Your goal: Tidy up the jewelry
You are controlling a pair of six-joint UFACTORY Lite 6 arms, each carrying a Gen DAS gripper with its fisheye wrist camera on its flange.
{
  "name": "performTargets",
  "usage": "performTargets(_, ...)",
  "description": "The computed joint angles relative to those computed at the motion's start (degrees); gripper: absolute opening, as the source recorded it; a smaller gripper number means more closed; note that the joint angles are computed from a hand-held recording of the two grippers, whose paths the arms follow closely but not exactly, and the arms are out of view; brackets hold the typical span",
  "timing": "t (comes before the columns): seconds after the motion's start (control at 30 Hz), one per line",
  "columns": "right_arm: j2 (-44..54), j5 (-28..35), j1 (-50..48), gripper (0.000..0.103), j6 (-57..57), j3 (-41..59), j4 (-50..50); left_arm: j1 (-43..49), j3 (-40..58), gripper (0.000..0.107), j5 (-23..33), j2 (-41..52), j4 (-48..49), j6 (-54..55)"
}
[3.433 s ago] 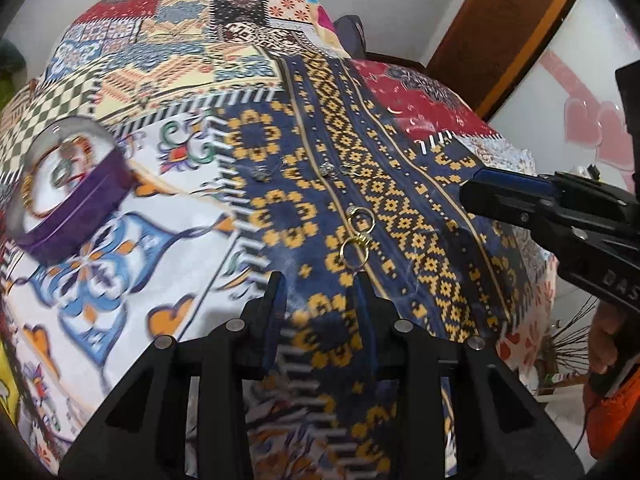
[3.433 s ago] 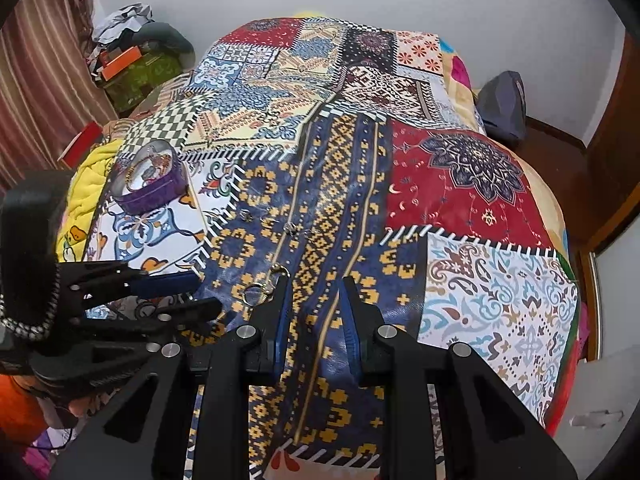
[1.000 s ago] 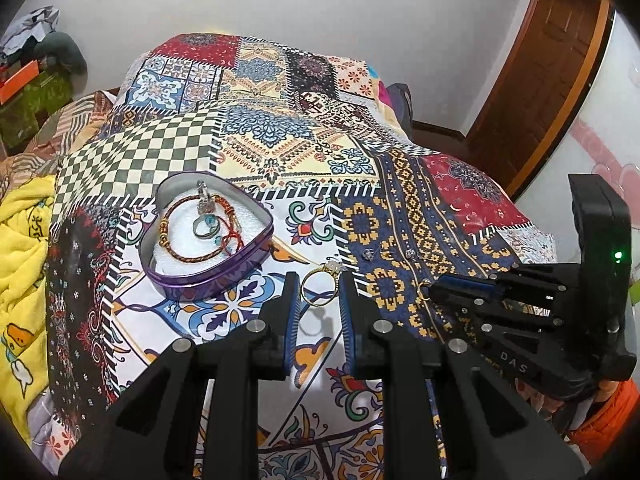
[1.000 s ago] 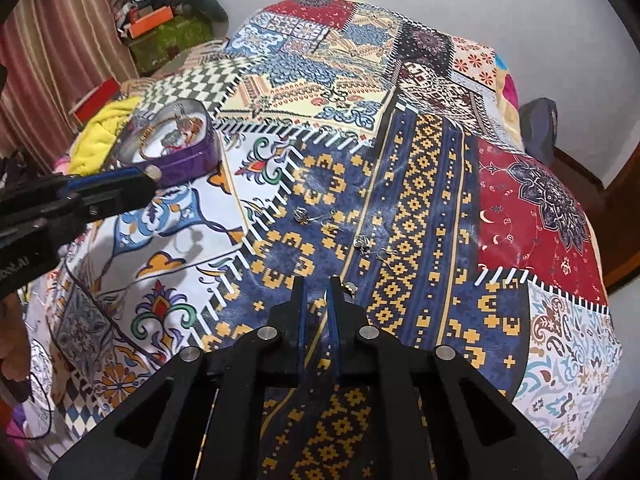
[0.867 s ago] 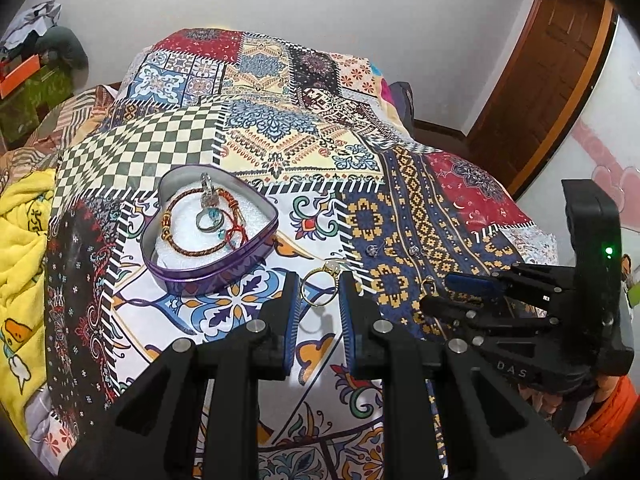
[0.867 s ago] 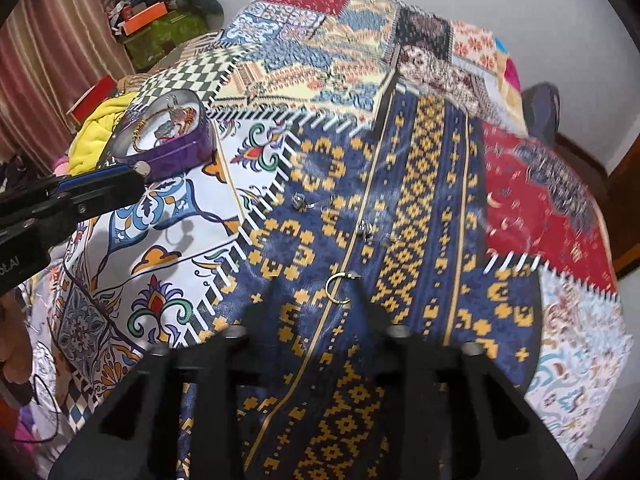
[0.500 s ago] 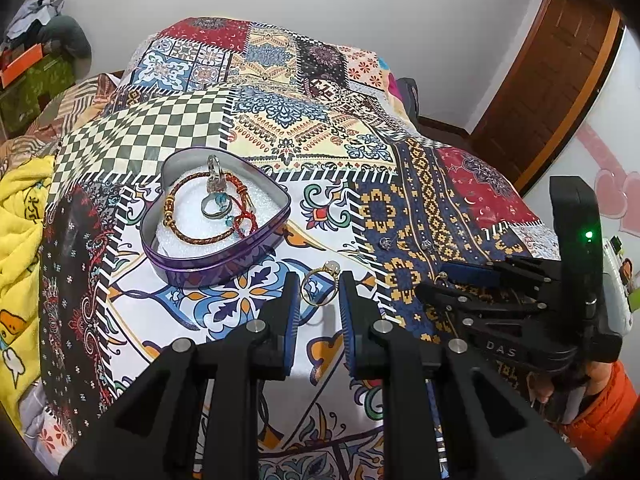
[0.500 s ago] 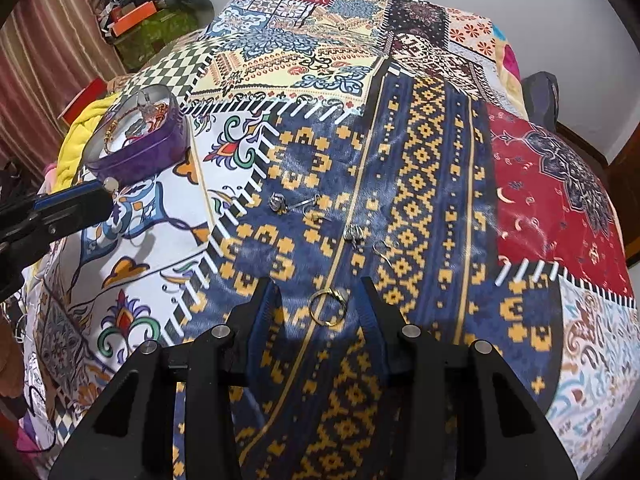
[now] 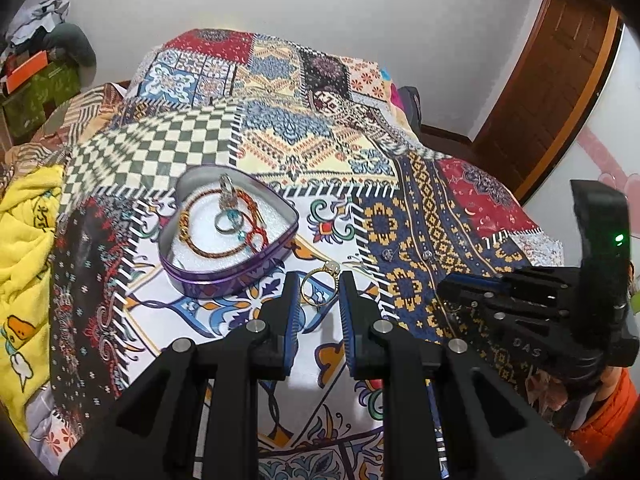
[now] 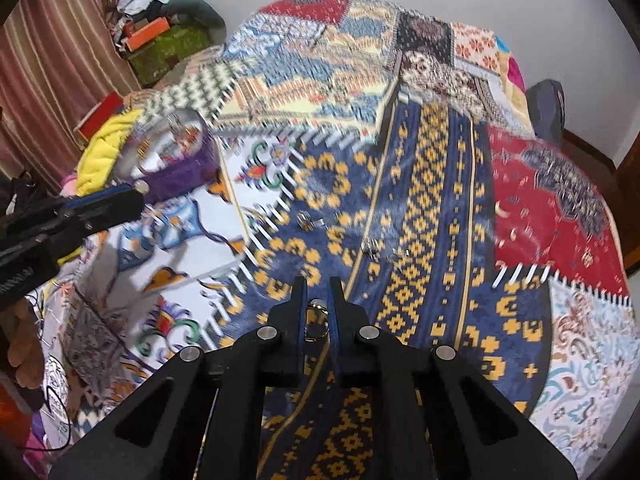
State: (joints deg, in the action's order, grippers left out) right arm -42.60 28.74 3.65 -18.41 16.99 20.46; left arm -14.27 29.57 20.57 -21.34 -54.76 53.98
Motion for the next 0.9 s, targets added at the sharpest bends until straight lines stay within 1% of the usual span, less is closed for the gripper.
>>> performTargets(0.17, -3.2, 3.0, -0.1, 0.009, 0.8, 4.0, -0.1, 2.7, 0.7, 0.018, 2.0, -2.8, 1.7, -1.1)
performTargets(0.27, -3.7, 3.8, 0.6, 0.009, 2.2, 6.9, -1.3, 4.5, 1.5, 0.018, 3.2, -4.1, 2.4, -1.2)
performTargets(0.37, -2.6, 3.2, 2.3, 0.009, 4.7, 9.8, -3.2, 6.7, 2.7, 0.018, 4.3, -4.4, 2.3, -0.2)
performTargets(0.53, 1.1, 0.5, 6.0, 0.009, 7.6, 13.7, -4.7, 10.5, 4.8, 0.018, 5.9, -4.0, 1.3, 2.6)
performTargets(0.67, 5.9, -3.1, 10.9, 0.009, 11.1, 17.1, -6.0, 13.2, 6.3, 0.018, 6.6, -2.9, -0.1, 5.1)
performTargets(0.9, 16.5, -10.3, 18.6, 0.009, 13.3, 22.0, -4.3, 16.5, 9.0, 0.018, 7.1, 1.5, -3.8, 10.4)
